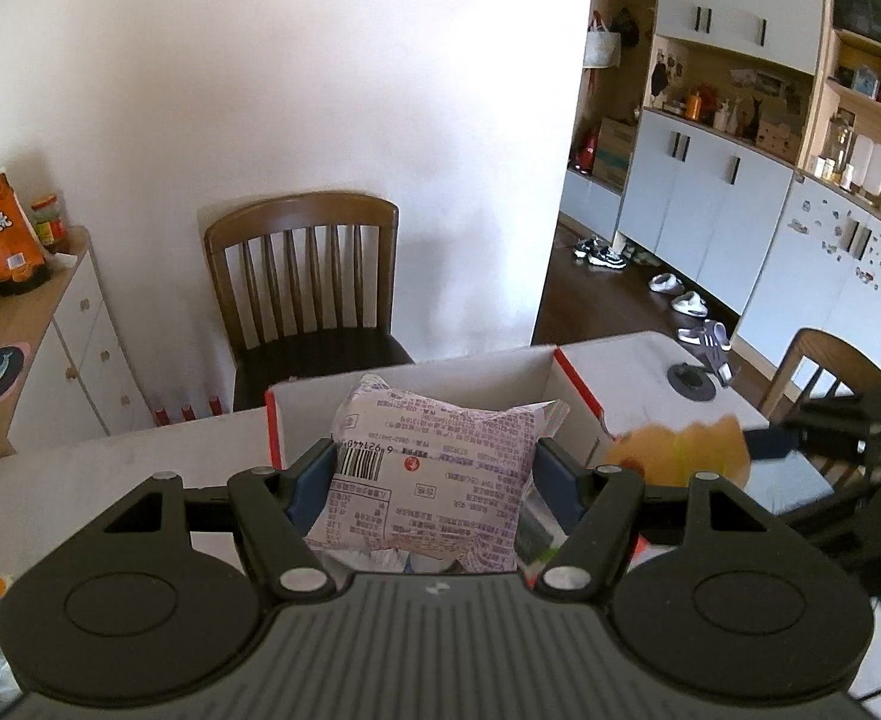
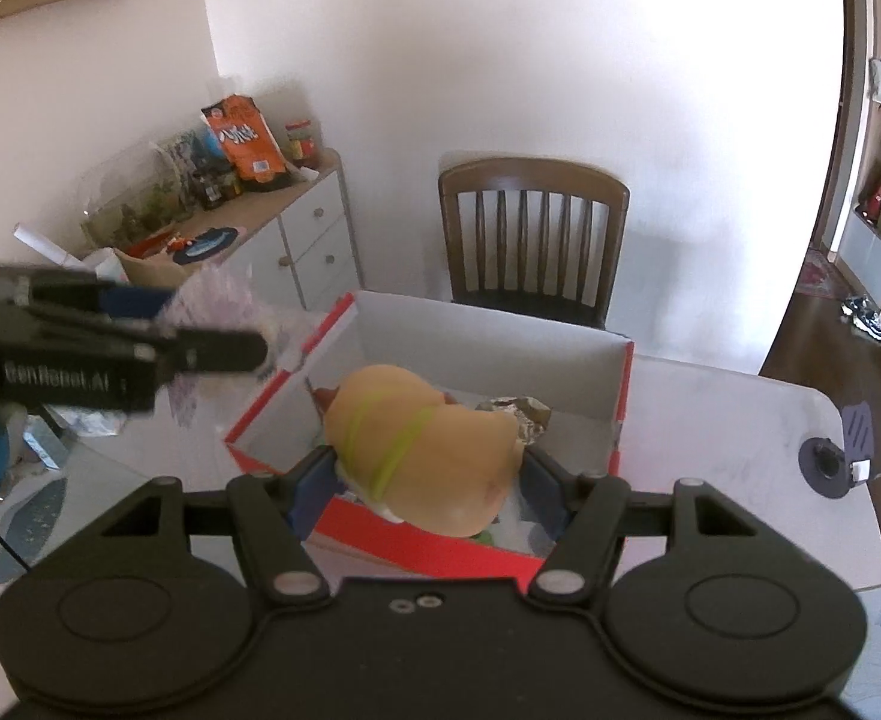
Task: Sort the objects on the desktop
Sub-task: 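Carry the white bag and yellow toy over the red box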
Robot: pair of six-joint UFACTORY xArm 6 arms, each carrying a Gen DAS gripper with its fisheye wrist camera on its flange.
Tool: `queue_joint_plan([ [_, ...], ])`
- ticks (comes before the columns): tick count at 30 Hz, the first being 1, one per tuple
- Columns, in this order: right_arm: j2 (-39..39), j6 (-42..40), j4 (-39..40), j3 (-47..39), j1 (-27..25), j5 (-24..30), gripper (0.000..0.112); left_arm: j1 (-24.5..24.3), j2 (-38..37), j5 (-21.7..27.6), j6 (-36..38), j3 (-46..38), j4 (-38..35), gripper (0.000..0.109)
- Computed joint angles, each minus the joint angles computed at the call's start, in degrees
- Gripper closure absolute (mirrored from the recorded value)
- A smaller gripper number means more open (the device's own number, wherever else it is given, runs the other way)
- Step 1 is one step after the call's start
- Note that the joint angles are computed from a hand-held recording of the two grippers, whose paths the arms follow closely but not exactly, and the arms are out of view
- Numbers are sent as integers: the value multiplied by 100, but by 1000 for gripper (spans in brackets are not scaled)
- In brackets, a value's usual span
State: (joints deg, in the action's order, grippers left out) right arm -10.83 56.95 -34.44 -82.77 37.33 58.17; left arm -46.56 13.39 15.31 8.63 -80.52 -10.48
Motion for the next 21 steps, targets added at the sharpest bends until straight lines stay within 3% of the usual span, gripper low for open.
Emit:
queue_joint_plan([
  [21,471,-498,553,215,-788,-525,46,92,2204,1300,-1050,-2597,1069,38],
])
